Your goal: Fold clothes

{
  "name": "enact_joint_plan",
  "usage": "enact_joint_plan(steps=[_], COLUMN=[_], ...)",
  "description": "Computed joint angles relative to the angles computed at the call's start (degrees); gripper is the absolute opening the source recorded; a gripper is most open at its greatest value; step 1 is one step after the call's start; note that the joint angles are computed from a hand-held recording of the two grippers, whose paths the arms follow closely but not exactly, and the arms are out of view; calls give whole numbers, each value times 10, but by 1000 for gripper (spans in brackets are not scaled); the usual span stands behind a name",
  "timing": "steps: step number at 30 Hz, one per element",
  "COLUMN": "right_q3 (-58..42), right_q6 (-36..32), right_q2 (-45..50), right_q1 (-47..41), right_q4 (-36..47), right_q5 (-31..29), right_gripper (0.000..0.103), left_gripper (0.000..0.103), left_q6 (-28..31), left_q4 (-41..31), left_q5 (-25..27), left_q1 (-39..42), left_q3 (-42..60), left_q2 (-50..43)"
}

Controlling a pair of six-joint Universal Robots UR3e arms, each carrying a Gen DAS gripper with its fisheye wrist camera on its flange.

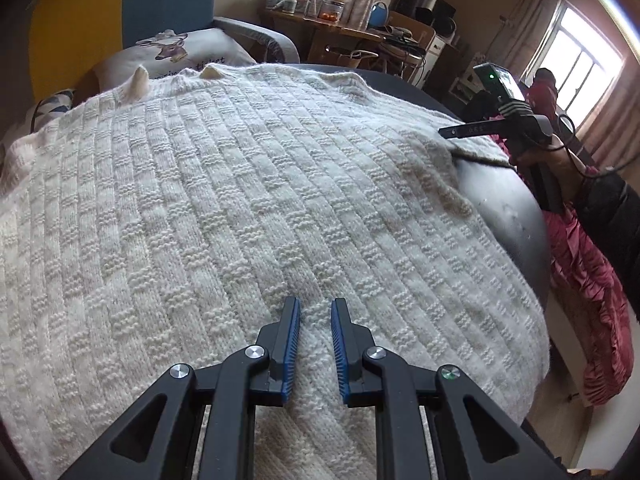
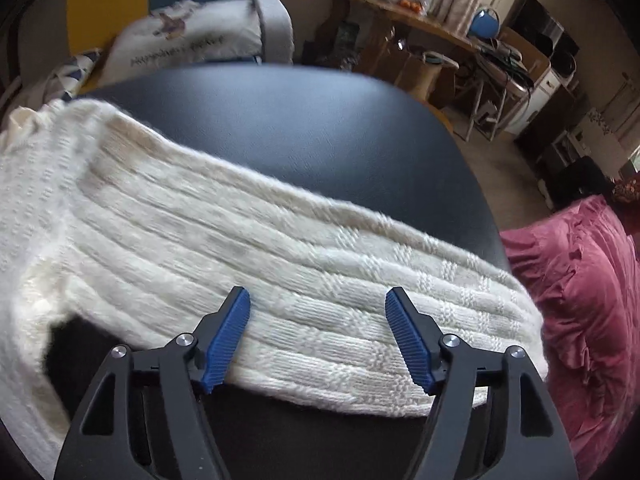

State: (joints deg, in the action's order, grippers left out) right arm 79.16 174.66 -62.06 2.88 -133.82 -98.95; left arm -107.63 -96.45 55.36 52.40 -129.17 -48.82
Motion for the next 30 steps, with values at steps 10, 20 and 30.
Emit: enact_joint_plan(steps=[10, 20, 30], right_q3=[42, -159, -201], right_q6=[6, -41, 2], right_q2=[-69, 62, 71], right_q1=[-1, 117, 132], right_q4=[-18, 84, 85], right_q5=[32, 38, 46], right_gripper=[75, 75, 75], left_gripper=[16, 15, 16], left_q6=[-22, -38, -49], left_q4=[2, 33, 87], left_q5=[-7, -5, -87], left_q1=[-22, -27, 53], left_q3=[48, 20, 102], left_q2=[-44, -61, -126])
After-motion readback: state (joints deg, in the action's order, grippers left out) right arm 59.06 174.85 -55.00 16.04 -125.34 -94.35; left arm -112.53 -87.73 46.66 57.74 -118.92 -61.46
